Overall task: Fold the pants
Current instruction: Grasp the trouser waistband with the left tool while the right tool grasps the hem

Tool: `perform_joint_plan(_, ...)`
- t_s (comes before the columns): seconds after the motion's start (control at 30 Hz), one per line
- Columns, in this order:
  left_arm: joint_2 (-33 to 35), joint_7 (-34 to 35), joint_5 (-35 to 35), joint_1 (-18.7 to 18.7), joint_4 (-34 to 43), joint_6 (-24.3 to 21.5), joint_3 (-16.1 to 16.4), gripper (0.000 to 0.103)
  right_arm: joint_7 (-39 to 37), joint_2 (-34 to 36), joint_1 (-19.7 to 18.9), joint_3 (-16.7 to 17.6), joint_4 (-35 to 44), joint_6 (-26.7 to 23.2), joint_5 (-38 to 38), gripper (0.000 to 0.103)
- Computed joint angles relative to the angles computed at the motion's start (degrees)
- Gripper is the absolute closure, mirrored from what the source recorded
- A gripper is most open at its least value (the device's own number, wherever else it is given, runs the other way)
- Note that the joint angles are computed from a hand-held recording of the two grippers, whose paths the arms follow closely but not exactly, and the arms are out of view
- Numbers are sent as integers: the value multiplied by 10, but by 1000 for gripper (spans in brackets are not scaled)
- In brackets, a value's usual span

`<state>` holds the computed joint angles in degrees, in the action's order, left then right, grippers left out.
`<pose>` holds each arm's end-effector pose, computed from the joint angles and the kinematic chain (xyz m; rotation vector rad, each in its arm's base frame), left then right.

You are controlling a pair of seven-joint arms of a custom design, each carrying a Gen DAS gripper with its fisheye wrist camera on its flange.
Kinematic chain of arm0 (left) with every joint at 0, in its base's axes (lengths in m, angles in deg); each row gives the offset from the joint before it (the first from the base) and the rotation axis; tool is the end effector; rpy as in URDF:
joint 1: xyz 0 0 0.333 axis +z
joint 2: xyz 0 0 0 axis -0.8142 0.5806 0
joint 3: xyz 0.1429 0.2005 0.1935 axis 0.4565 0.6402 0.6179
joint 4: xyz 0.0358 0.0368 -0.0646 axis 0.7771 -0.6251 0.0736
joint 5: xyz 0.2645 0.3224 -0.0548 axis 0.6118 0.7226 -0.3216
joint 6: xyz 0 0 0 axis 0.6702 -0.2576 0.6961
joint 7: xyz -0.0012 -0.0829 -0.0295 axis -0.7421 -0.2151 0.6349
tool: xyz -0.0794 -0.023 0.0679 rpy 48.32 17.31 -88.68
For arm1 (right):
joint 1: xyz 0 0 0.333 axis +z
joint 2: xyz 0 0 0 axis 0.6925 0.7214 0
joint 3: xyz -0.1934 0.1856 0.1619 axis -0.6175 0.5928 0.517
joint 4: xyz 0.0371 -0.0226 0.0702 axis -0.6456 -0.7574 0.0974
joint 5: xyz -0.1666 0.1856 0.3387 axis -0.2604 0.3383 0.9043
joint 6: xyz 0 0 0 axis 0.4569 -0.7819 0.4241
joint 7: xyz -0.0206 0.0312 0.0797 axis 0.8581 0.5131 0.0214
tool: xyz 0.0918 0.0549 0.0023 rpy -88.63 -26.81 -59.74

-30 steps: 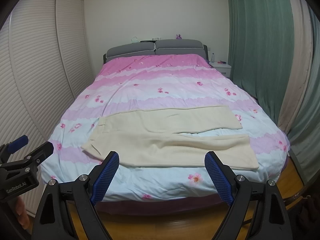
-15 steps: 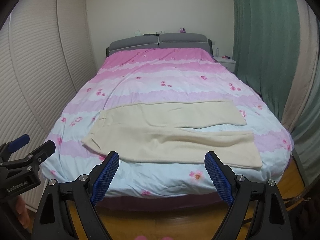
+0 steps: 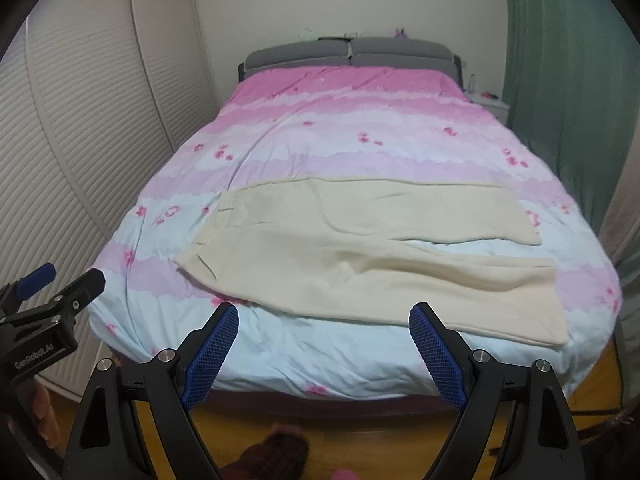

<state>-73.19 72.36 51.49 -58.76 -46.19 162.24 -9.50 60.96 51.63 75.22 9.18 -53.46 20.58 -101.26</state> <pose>0.4662 -0.1910 0.7734 -1.6169 1.8638 -0.7287 0.4013 0.3965 0.7621 -1.6239 1.9039 -0.6636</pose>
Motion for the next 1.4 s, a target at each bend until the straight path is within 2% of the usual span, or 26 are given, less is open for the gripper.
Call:
perform_joint_plan(0.1, 54, 28, -2, 3, 21, 12, 13, 0, 13, 42, -5, -13, 16, 38, 10, 15)
perform_joint_plan(0.23, 140, 75, -19, 0, 78, -5, 33, 0, 43, 124, 8, -29, 84, 15, 8, 15)
perform_joint_plan(0.37, 220, 100, -26, -7, 135, -37, 47, 0, 75, 195, 26, -57, 129, 12, 17, 15)
perform_joint_plan(0.5, 292, 116, -41, -14, 185, -77, 59, 0, 82, 253, 29, -80, 162, -2, 60, 15)
perform_joint_plan(0.63, 351, 137, -54, -21, 223, -108, 67, 0, 107, 279, 23, -95, 157, 5, 98, 15)
perform_joint_plan(0.8, 412, 113, -47, -31, 263, -132, 80, 0, 123, 294, 14, -102, 136, 12, 126, 16)
perform_joint_plan(1.03, 478, 104, -42, -41, 322, -156, 88, 0, 167, 288, -6, -102, 77, 55, 164, 17)
perform_joint_plan(1.13, 499, 95, -56, -39, 342, -180, 88, 1, 183, 281, -15, -100, 46, 82, 181, 20)
perform_joint_plan(1.2, 501, 92, -73, -33, 338, -180, 85, 10, 185, 280, -17, -99, 39, 88, 181, 22)
perform_joint_plan(1.27, 506, 94, -84, -29, 341, -184, 83, 15, 181, 283, -20, -99, 37, 94, 181, 28)
perform_joint_plan(1.3, 509, 98, -90, -28, 345, -185, 81, 23, 175, 286, -22, -99, 39, 96, 182, 32)
perform_joint_plan(1.33, 511, 103, -97, -26, 347, -185, 79, 29, 167, 290, -23, -98, 45, 90, 183, 42)
perform_joint_plan(1.37, 514, 106, -105, -24, 353, -189, 77, 42, 155, 295, -26, -98, 54, 83, 185, 51)
perform_joint_plan(1.4, 520, 105, -106, -26, 365, -195, 77, 54, 147, 296, -27, -98, 57, 83, 186, 55)
